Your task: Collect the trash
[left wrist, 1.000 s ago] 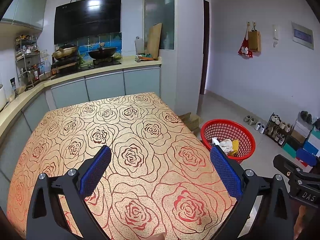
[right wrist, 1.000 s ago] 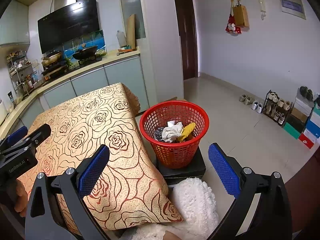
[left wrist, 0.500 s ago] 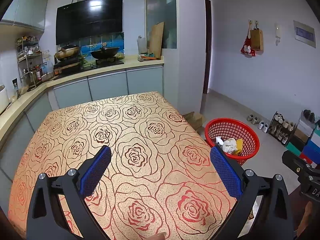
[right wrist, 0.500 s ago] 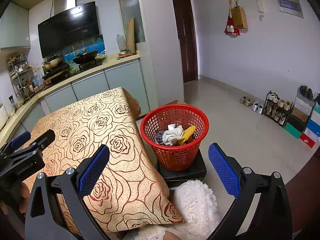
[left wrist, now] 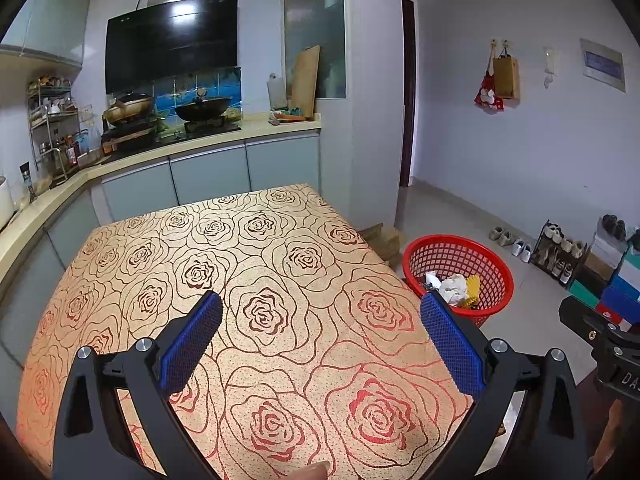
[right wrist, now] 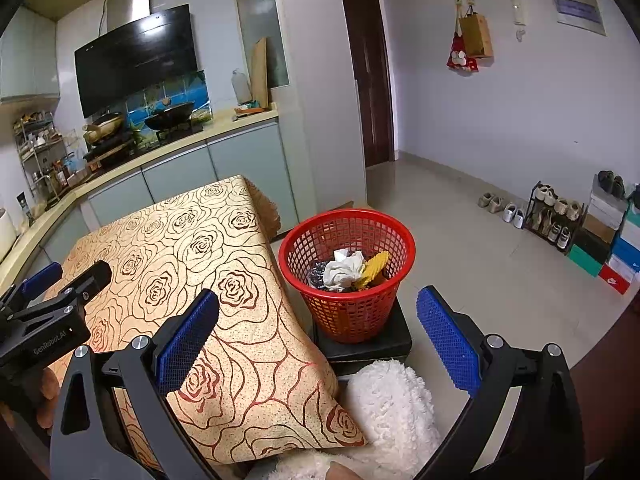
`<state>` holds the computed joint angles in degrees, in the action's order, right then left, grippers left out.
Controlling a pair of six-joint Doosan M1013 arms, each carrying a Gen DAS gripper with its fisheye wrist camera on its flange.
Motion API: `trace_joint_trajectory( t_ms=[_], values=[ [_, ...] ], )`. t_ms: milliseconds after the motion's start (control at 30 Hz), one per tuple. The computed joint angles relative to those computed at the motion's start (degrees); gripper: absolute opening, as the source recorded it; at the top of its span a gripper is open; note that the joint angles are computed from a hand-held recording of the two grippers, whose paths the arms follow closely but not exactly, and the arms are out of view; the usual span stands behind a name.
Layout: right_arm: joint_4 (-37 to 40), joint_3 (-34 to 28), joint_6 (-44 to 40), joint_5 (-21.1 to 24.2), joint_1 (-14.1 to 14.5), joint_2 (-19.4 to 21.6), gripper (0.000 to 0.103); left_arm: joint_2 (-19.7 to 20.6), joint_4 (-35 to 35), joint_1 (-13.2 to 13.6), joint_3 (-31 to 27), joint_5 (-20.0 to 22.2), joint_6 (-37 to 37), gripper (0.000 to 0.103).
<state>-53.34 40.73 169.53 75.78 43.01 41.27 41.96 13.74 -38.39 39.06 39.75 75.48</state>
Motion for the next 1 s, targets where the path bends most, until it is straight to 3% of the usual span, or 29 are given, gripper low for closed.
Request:
trace_joint_trajectory(
  t_ms=[467, 767, 1000],
  values=[
    [0.0, -0.2, 0.0, 0.3, 0.1, 0.0, 0.096, -0.3, -0.3, 0.0, 0.3, -0.8, 0.6, 0.096],
    [0.1, -0.5, 0.0, 0.5, 0.1, 0.2, 0.096, -1.3, 2.4, -0.2, 2.6, -3.8, -1.5, 0.096],
    [0.3, -0.6, 0.2, 0.5, 0.1, 0.4, 0.096, -0.7, 1.5, -0.1, 1.2, -2.2, -0.9, 0.096]
  ],
)
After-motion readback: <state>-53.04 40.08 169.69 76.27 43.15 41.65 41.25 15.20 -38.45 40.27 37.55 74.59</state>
